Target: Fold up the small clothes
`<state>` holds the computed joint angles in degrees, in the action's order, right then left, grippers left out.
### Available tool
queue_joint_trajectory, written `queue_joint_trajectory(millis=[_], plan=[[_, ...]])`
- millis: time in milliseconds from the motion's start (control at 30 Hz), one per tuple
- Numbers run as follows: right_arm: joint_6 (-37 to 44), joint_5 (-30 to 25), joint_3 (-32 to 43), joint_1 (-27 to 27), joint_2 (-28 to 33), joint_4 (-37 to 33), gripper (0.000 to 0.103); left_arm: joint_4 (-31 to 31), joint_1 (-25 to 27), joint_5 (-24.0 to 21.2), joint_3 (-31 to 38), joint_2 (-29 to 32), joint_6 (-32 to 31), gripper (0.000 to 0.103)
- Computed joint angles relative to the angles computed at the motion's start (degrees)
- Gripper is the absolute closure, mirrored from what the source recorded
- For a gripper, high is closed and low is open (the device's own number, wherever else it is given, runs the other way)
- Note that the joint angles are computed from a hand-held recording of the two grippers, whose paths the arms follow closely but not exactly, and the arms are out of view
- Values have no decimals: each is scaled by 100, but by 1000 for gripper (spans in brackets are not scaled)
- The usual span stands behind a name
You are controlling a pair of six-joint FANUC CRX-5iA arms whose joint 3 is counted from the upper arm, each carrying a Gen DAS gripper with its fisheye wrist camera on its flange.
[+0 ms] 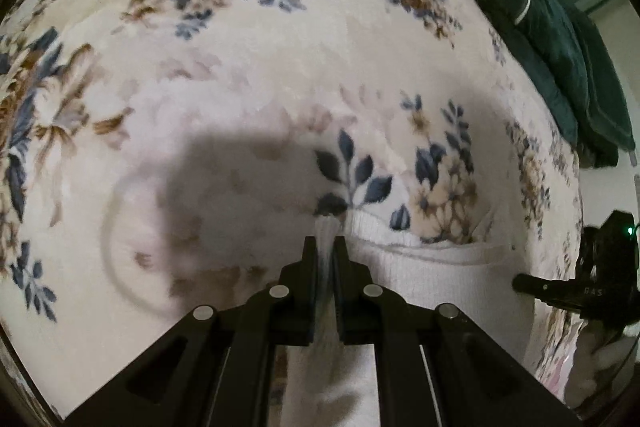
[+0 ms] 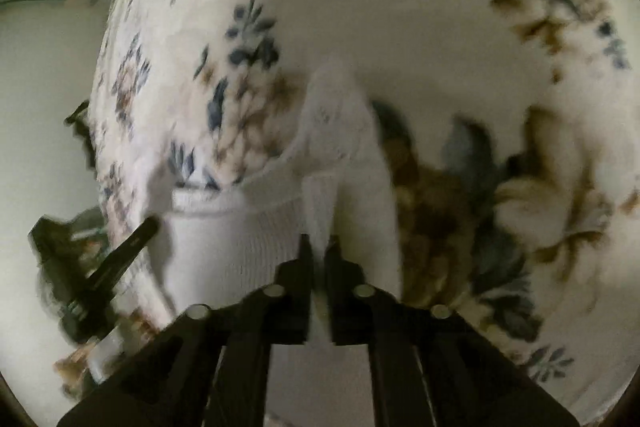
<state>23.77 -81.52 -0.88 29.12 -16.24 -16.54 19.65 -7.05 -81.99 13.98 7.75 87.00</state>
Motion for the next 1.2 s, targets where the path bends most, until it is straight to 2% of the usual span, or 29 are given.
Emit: queue_joint_trajectory(millis=[67, 167, 267, 367, 467, 533, 567, 600, 633, 667, 700, 833, 900, 933, 967, 1000, 1033, 1067, 1100, 1167, 1200], plan=[[-502, 126, -54, 483, -130, 873, 98, 55, 62, 73, 23, -40, 33, 98], [-664, 99, 22, 617, -78, 1332, 99, -56, 38, 51, 150, 101, 71, 98], [-330, -144, 95, 467, 253, 1343, 99, -232, -50, -58, 256, 402, 180, 98], [-96, -250, 43, 141, 520, 848, 99, -306, -48, -199, 250, 565, 228, 99], [177, -248, 79, -9, 552, 573, 98, 44, 97, -304, 136, 506, 93, 97], [361, -177, 126, -240, 476, 151, 91, 488, 260, -441, -39, 435, 42, 96], [441, -143, 111, -377, 395, -107, 88, 663, 346, -516, -149, 363, 49, 93], [514, -114, 81, -522, 275, -374, 75, 749, 413, -559, -248, 275, 45, 83], [478, -138, 43, -588, 137, -508, 57, 855, 510, -593, -405, 130, 45, 75], [402, -150, -13, -583, 11, -532, 50, 954, 590, -592, -573, -20, 50, 57], [302, -107, -135, -594, -227, -621, 45, 1082, 685, -576, -782, -192, 48, 44], [-99, -10, -642, -659, -953, -1308, 45, 1556, 924, -726, -1504, -656, -58, 43], [-317, 185, -945, -476, -1243, -1551, 45, 1571, 863, -746, -1768, -816, -154, 47], [-387, 307, -1095, -380, -1354, -1603, 45, 1509, 819, -710, -1816, -860, -150, 55], [-434, 481, -1193, -266, -1394, -1597, 45, 1467, 769, -646, -1886, -915, -141, 85], [-478, 801, -1377, -98, -1541, -1555, 61, 1461, 735, -559, -1971, -981, -110, 86], [-798, 1213, -1606, 270, -1760, -1229, 75, 1420, 708, -457, -1996, -1046, -62, 87], [-1136, 1346, -1701, 566, -1849, -901, 80, 1368, 707, -426, -1959, -1068, -61, 90], [-1462, 1331, -1720, 822, -1882, -565, 90, 1363, 745, -364, -1946, -1107, -63, 94], [-2079, 1073, -1670, 1326, -1936, 230, 101, 1354, 907, -275, -1931, -1171, -81, 98], [-2275, 870, -1604, 1454, -1907, 513, 100, 1316, 980, -310, -1892, -1155, -115, 99]])
